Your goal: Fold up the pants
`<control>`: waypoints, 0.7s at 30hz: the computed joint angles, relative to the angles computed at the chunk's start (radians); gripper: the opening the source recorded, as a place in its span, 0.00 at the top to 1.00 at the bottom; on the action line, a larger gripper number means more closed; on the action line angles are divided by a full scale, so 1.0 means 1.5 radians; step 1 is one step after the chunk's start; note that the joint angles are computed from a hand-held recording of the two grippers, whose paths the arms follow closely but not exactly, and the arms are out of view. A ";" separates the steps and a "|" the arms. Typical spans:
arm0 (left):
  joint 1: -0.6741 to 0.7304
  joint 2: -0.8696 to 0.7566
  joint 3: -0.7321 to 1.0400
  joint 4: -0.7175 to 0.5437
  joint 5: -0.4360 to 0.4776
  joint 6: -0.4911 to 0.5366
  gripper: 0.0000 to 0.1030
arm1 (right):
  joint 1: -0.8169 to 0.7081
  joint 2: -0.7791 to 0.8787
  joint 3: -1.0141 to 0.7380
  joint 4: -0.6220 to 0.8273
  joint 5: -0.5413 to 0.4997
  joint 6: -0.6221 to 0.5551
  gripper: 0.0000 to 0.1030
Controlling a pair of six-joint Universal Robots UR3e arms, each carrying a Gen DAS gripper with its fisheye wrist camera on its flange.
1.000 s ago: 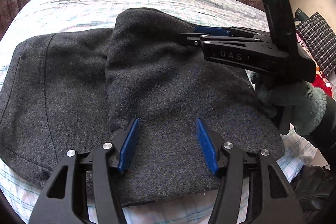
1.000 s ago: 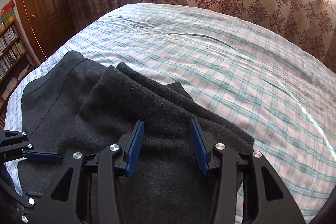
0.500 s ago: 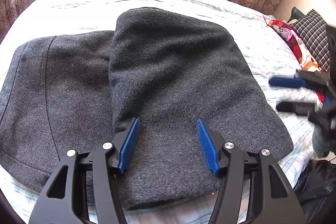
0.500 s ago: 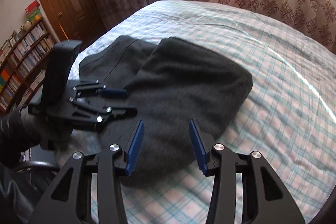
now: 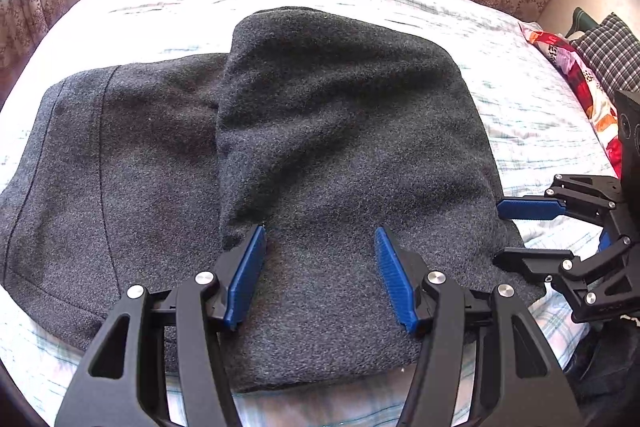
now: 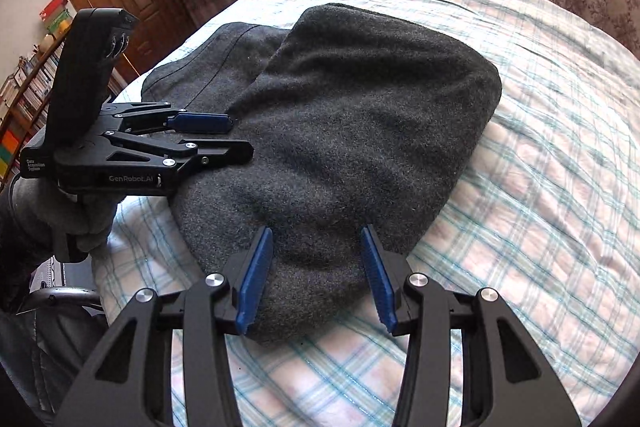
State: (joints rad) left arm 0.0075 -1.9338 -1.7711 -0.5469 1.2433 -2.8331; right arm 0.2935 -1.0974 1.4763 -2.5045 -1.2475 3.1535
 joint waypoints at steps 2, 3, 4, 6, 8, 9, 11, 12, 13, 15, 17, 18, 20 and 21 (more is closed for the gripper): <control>-0.003 0.003 -0.001 0.001 0.008 -0.005 0.42 | -0.001 0.000 -0.001 0.004 0.002 0.003 0.55; -0.005 0.004 -0.003 0.002 0.012 -0.004 0.42 | -0.003 -0.001 -0.001 0.005 0.005 0.006 0.55; -0.006 0.007 -0.009 0.007 0.014 -0.005 0.42 | -0.004 0.001 -0.004 0.007 0.008 0.009 0.55; -0.009 0.008 -0.011 0.012 0.017 -0.009 0.42 | -0.009 -0.004 -0.005 0.012 0.012 0.015 0.54; -0.009 0.008 -0.011 0.012 0.015 -0.013 0.42 | -0.015 -0.017 0.000 0.014 0.009 0.027 0.54; -0.007 0.008 -0.011 0.012 0.012 -0.014 0.42 | -0.018 -0.022 0.005 0.008 0.004 0.036 0.54; -0.006 0.008 -0.012 0.013 0.011 -0.013 0.42 | -0.040 -0.032 0.023 -0.006 0.019 0.064 0.54; -0.006 0.008 -0.013 0.013 0.011 -0.013 0.42 | -0.055 -0.034 0.030 -0.008 0.035 0.081 0.53; -0.005 0.008 -0.012 0.013 0.010 -0.014 0.42 | -0.067 -0.032 0.033 -0.006 0.045 0.098 0.52; -0.004 0.008 -0.013 0.013 0.008 -0.014 0.42 | -0.088 -0.024 0.039 -0.003 0.070 0.131 0.48; 0.001 0.009 -0.017 0.016 0.004 -0.009 0.42 | -0.100 -0.010 0.039 -0.009 0.093 0.155 0.43; 0.001 0.009 -0.019 0.019 0.004 -0.010 0.42 | -0.099 0.003 0.031 -0.012 0.096 0.168 0.36; 0.002 0.011 -0.020 0.018 0.005 -0.012 0.42 | -0.103 0.027 0.017 -0.029 0.112 0.189 0.35; 0.001 0.014 -0.018 0.013 0.009 -0.018 0.42 | -0.103 0.041 0.004 -0.033 0.116 0.200 0.35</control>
State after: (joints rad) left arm 0.0088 -1.9130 -1.7979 -0.5271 1.2564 -2.8598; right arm 0.1391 -1.0353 1.4822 -2.5543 -1.0740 3.4535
